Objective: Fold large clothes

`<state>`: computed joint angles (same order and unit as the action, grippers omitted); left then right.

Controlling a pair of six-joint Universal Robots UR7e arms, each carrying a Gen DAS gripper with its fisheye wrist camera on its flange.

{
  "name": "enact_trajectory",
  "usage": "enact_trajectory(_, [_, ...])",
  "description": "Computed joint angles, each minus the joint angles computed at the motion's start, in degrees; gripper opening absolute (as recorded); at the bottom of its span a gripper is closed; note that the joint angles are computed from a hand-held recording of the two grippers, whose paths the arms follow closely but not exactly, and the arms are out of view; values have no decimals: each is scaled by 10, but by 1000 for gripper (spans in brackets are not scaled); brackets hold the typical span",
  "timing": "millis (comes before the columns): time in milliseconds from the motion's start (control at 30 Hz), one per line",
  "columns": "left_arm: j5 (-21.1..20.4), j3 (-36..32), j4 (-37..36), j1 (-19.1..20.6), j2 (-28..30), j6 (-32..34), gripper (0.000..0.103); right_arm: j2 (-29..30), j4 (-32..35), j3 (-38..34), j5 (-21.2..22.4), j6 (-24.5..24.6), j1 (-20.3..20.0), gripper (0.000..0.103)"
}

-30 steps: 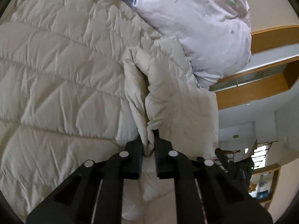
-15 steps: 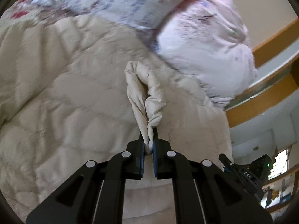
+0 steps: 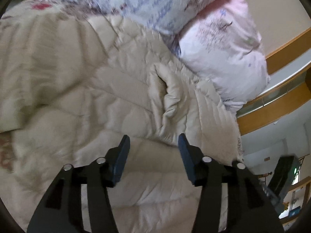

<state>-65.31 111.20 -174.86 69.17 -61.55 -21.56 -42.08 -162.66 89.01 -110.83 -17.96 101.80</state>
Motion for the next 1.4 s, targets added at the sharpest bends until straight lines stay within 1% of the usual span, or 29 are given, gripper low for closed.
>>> enact_trajectory(33, [4, 19, -14, -2, -16, 1, 54, 17, -4, -16, -5, -13, 9, 39])
enact_trajectory(100, [15, 54, -46, -5, -45, 1, 55, 54, 5, -59, -5, -34, 20, 33])
enact_trajectory(233, [76, 130, -104, -10, -111, -16, 55, 134, 13, -142, -23, -69, 41, 31])
enact_trajectory(333, [122, 179, -132, -6, -162, -45, 55, 182, 51, -199, -29, -73, 49, 31])
enact_trajectory(367, [134, 197, -144, -1, -180, -58, 55, 190, 58, -205, -32, -74, 50, 31])
enact_trajectory(400, [142, 207, -150, 3, -189, -67, 55, 205, 75, -222, -42, -78, 52, 31])
enact_trajectory(467, [159, 225, -160, 12, -207, -89, 55, 242, 108, -257, -97, -102, 58, 33])
enact_trajectory(500, [165, 233, -163, 19, -217, -105, 55, 248, 95, -257, -105, -117, 59, 33])
enact_trajectory(533, [166, 239, -168, 24, -223, -114, 55, 247, 92, -256, -103, -119, 59, 33])
enact_trajectory(567, [167, 243, -175, 28, -227, -118, 55, 240, 104, -254, -95, -107, 58, 33])
enact_trajectory(600, [173, 246, -182, 32, -230, -123, 55, 232, 121, -253, -83, -86, 56, 38])
enact_trajectory(633, [177, 246, -186, 35, -230, -127, 55, 215, 145, -248, -58, -52, 52, 41])
enact_trajectory(667, [178, 246, -192, 39, -230, -132, 55, 203, 153, -241, -41, -37, 48, 49])
enact_trajectory(700, [176, 244, -203, 45, -226, -139, 55, 187, 150, -227, -24, -27, 46, 55])
enact_trajectory(767, [168, 243, -221, 59, -226, -146, 55, 166, 136, -202, -9, -26, 45, 58])
enact_trajectory(867, [146, 241, -261, 82, -222, -159, 55, 138, 131, -172, 12, -21, 43, 61])
enact_trajectory(933, [143, 236, -291, 94, -214, -169, 54, 122, 132, -155, 20, -17, 40, 61])
enact_trajectory(967, [148, 231, -300, 97, -209, -171, 54, 116, 131, -149, 23, -16, 39, 62])
enact_trajectory(1000, [152, 226, -309, 102, -204, -174, 51, 111, 131, -145, 27, -15, 38, 62])
enact_trajectory(1067, [147, 219, -316, 109, -200, -185, 48, 101, 132, -137, 31, -16, 35, 64])
enact_trajectory(1167, [154, 211, -319, 117, -200, -196, 35, 80, 119, -110, 32, -20, 29, 65])
enact_trajectory(1233, [150, 207, -317, 125, -202, -204, 12, 67, 108, -94, 31, -21, 24, 66])
enact_trajectory(1267, [150, 205, -315, 126, -204, -201, 8, 63, 103, -91, 29, -24, 22, 66])
enact_trajectory(1333, [169, 200, -299, 113, -211, -186, 6, 54, 86, -82, 18, -31, 18, 66])
enact_trajectory(1400, [189, 189, -302, 87, -212, -140, 5, 45, 64, -74, 5, -34, 12, 66])
